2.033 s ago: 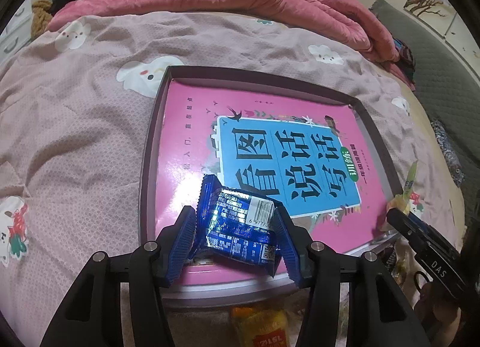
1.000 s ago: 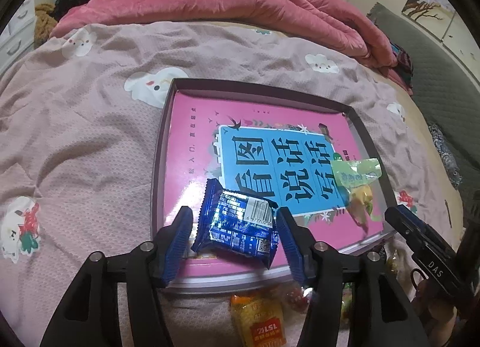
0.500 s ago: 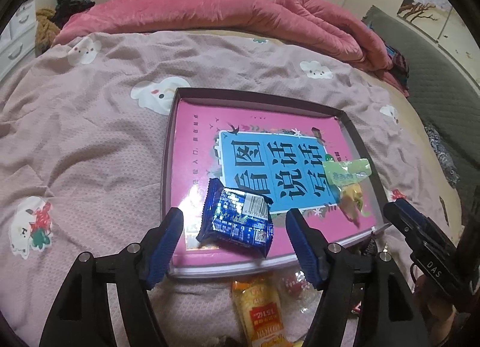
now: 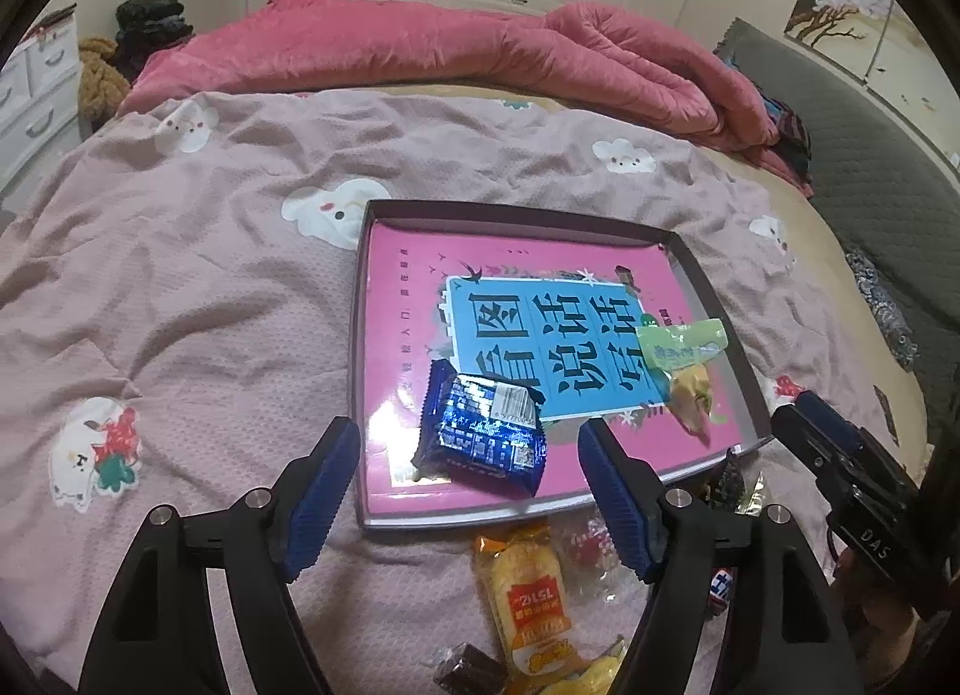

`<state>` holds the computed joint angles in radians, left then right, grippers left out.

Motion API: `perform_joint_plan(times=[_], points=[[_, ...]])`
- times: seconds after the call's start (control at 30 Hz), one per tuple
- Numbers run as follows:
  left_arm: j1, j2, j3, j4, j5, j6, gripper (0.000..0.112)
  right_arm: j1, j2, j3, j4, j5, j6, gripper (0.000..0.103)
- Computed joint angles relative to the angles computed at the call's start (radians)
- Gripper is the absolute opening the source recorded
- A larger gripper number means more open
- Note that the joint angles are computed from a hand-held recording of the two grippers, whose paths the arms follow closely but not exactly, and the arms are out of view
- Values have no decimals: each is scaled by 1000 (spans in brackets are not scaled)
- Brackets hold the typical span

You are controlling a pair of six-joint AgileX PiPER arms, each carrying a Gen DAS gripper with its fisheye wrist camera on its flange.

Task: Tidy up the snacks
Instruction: 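Withdraw both tools from the tray back toward the snack pile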

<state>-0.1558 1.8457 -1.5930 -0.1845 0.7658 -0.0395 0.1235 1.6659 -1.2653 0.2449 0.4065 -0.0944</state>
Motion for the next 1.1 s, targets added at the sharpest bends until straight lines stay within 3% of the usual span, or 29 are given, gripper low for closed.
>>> perform_joint_plan(times=[0.13,1.1], points=[[2,-18,17,1,-1,3,77,3,-15,7,-1,3,8,64],[-12,-158,187,-18,-35,96,77,77,-132,84,-96,31,67,66]])
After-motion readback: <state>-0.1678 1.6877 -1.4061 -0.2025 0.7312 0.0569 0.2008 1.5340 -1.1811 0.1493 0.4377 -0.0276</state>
